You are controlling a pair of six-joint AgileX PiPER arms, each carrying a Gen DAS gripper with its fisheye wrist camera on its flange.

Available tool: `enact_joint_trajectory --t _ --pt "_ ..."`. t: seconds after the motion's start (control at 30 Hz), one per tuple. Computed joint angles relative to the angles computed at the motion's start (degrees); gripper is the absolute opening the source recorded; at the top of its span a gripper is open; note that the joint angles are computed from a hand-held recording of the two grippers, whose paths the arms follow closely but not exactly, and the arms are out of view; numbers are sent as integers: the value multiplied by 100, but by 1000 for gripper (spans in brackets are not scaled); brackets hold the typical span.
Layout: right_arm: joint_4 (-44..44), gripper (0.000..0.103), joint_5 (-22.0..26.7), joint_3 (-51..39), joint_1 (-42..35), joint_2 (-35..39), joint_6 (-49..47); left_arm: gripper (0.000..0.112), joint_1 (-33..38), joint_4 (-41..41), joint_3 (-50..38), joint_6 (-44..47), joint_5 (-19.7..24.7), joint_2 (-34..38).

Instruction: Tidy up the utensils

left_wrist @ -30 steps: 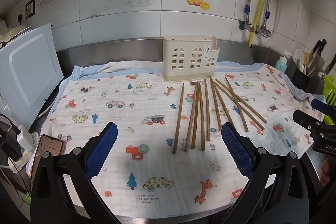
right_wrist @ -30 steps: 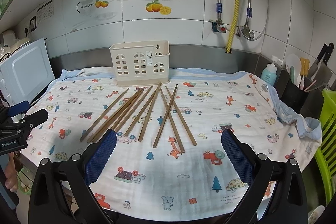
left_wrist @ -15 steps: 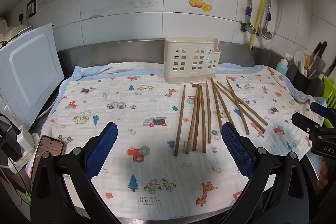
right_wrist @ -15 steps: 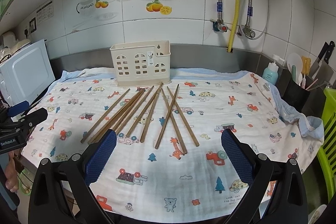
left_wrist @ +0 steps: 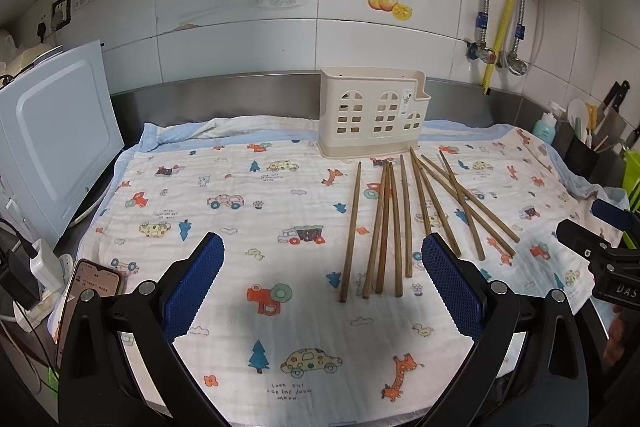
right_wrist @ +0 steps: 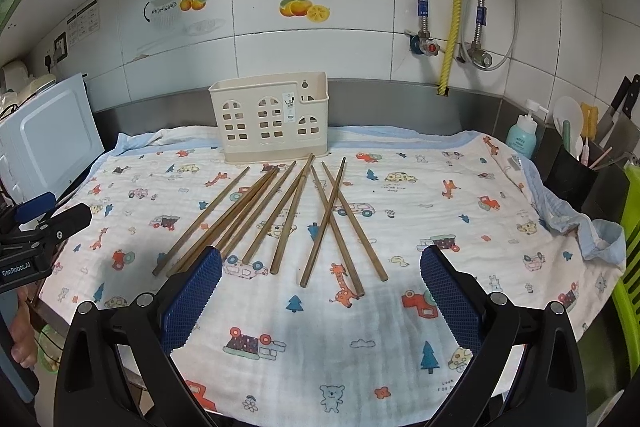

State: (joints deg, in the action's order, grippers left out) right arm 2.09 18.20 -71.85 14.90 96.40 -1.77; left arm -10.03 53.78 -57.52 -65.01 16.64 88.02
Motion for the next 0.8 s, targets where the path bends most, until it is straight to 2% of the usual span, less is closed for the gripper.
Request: enact_joint_trajectory --t 0.2,0.27,0.3,0.37,0.43,0.73,0.8 --pt "191 95 -135 68 10 93 -137 98 115 -81 -44 67 -81 130" --pt "178 90 -141 50 20 156 -117 97 152 -31 -53 25 -109 185" --pt "260 84 -144 36 12 204 -179 97 171 -51 -60 50 -141 208" --pt "555 82 -60 -47 -27 315 -419 97 216 -112 -64 132 -231 253" --pt "496 81 -35 -100 -25 413 -331 97 262 -122 -78 172 -311 324" --pt "660 63 225 -581 22 987 -339 96 562 -1847 -285 1872 -622 695" --pt "666 61 303 -722 29 1139 -310 96 611 -1880 -310 1898 -669 774"
